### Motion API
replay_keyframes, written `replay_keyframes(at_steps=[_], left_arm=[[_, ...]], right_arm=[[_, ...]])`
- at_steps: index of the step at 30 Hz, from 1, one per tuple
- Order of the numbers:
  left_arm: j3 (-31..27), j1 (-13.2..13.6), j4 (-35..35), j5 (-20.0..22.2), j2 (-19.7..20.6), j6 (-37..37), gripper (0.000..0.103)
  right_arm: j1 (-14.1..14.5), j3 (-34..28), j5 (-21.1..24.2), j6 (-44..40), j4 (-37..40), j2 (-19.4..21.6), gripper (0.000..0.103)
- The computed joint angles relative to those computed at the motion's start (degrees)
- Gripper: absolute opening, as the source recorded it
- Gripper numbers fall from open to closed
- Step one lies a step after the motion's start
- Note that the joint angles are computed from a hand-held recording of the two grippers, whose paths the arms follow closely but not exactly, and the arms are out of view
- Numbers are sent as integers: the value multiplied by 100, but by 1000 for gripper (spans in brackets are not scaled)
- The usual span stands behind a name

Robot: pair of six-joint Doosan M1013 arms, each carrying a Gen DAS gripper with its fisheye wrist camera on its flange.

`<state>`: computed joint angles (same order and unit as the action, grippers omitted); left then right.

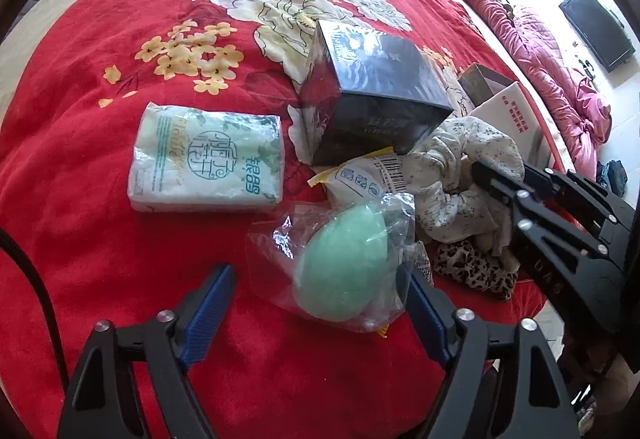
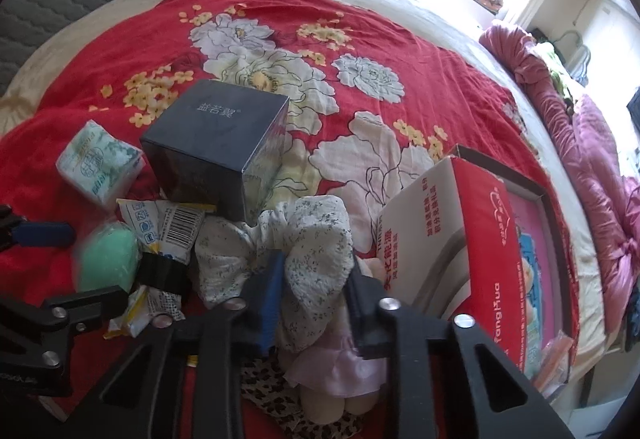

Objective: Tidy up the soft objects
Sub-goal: 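Close the left gripper on the sponge bag while the right gripper grasps the scrunchie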

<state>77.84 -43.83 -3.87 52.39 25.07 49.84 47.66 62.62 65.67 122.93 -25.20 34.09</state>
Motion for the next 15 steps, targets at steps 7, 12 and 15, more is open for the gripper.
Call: replay_keyframes(at_steps=[7, 12, 15], left_arm=[[80, 37, -287, -167, -29, 164, 56], [120, 27, -219, -221, -78, 75, 49], [130, -10, -61, -225, -132, -4, 49]], right_arm=[[-58, 264, -366, 203, 175, -258, 9], [-95, 409, -547, 344, 327, -393, 7], [-119, 530, -725, 428, 433, -499, 7]])
